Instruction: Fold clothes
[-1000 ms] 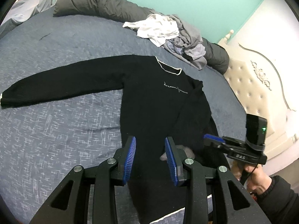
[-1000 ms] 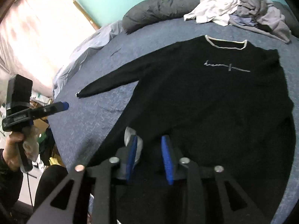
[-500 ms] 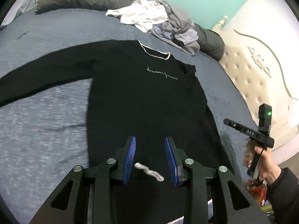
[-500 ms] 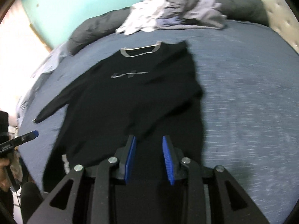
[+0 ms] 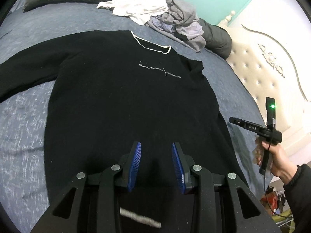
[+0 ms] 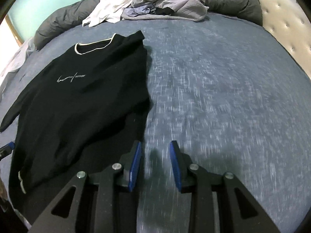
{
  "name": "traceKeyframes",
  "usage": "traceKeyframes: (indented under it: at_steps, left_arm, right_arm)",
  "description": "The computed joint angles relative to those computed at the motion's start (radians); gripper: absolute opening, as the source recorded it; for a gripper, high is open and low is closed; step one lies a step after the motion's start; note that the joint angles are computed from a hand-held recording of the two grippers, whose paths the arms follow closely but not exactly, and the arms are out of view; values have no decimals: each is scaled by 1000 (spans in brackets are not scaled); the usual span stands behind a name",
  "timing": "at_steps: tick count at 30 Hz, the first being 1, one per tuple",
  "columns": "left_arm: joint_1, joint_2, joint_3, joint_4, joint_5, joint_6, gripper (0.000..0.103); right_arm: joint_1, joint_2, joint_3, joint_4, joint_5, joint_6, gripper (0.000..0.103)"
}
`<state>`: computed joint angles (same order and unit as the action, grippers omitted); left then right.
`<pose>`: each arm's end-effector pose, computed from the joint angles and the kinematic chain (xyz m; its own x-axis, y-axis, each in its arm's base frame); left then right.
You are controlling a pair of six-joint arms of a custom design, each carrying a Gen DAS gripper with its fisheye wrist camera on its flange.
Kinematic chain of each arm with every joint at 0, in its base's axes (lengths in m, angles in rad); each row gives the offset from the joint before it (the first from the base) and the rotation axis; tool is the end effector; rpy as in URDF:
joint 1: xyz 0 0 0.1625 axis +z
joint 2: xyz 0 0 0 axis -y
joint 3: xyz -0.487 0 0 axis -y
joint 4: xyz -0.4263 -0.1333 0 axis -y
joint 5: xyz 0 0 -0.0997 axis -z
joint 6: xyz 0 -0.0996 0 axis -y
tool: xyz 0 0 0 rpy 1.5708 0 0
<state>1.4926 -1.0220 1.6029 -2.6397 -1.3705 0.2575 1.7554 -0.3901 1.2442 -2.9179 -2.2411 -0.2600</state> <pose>0.0945 -0.7539 0.3046 -0.9343 0.2083 -0.2893 0.3174 0.8557 -0.4087 0.2272 -0.8276 0.0047 -0.7550 -0.0823 0.6505 -0.3682 0.8742 -0.3167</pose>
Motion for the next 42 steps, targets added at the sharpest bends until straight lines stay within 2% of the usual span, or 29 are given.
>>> traceKeyframes:
  at_steps: [5,10,14,19,23,30,32,35,42]
  left_arm:
    - [7,22,-6,-13,-7,29,36]
    - [7,27,2,-32,-5,67,36]
    - [10,29,5,-37,-6,74,44]
    - [15,30,10,-43,0,51,46]
    - [16,33,17,-58,15,51,54]
    - [25,38,13,-70,41,28,55]
    - [27,40,12,-75,53,21,56]
    - [31,42,6,-71,62,10,57]
    - [33,47,0,-58,65,15,60]
  right_arm:
    - [-14,57,-97,34,-25,-33,30]
    - [-21,87,-144,27,13,-83,30]
    - [-18,118,-193,51,13,-110,30]
    - [-21,151,-246,32,18,-108,30]
    - [-18,197,-315,34,-12,-148,30]
    - [-11,229,-346,-38,-73,-215,30]
    - [-7,233,-347,-76,-106,-237,23]
    - [2,249,-363,-140,-164,-282,20]
    - [7,257,-384,-91,-215,-267,20]
